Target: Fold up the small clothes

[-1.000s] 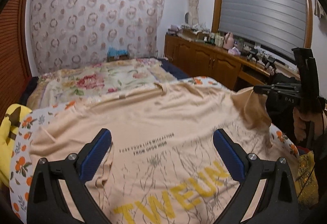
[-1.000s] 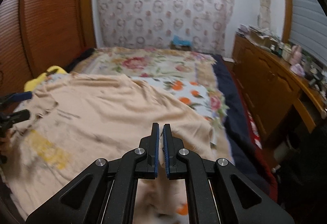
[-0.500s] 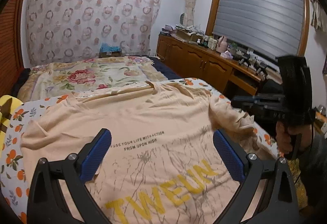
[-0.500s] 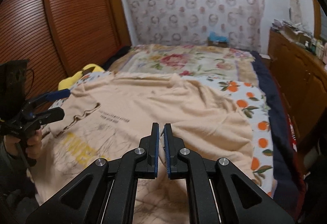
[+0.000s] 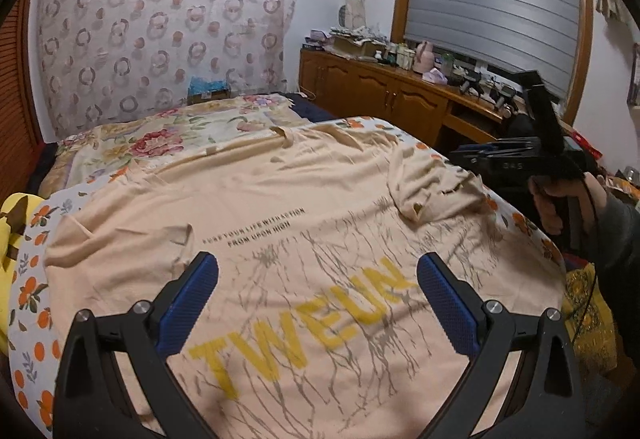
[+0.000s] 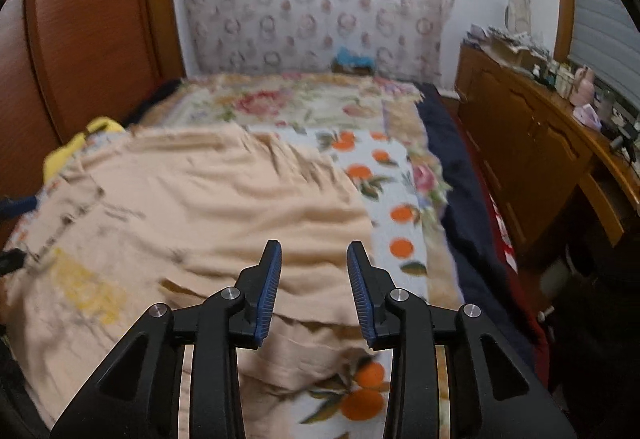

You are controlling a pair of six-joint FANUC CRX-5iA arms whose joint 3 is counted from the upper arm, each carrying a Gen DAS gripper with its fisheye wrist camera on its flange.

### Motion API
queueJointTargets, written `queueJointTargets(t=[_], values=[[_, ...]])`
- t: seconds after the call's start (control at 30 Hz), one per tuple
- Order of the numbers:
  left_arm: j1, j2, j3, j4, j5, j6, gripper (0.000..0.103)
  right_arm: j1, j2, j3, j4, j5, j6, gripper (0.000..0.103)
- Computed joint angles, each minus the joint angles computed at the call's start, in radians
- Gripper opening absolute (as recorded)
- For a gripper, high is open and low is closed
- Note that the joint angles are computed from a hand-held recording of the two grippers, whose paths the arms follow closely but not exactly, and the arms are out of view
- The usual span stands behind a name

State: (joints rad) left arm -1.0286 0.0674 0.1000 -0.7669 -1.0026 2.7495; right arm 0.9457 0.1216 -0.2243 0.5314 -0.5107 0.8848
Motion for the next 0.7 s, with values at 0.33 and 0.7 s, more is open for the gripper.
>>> queueJointTargets(t=[0.33,0.7], values=[[0.010,0.002,-0.018,0.030,0.025,0.006,0.101,0.030,0.088,0.077,-0.089,-0.110,0.102,0.037],[0.002,-0.029,-0.047,0.006,0.015,0.058,0.101,0.050,0.043,0.041,-0.042,-0.050,0.123,0.001]])
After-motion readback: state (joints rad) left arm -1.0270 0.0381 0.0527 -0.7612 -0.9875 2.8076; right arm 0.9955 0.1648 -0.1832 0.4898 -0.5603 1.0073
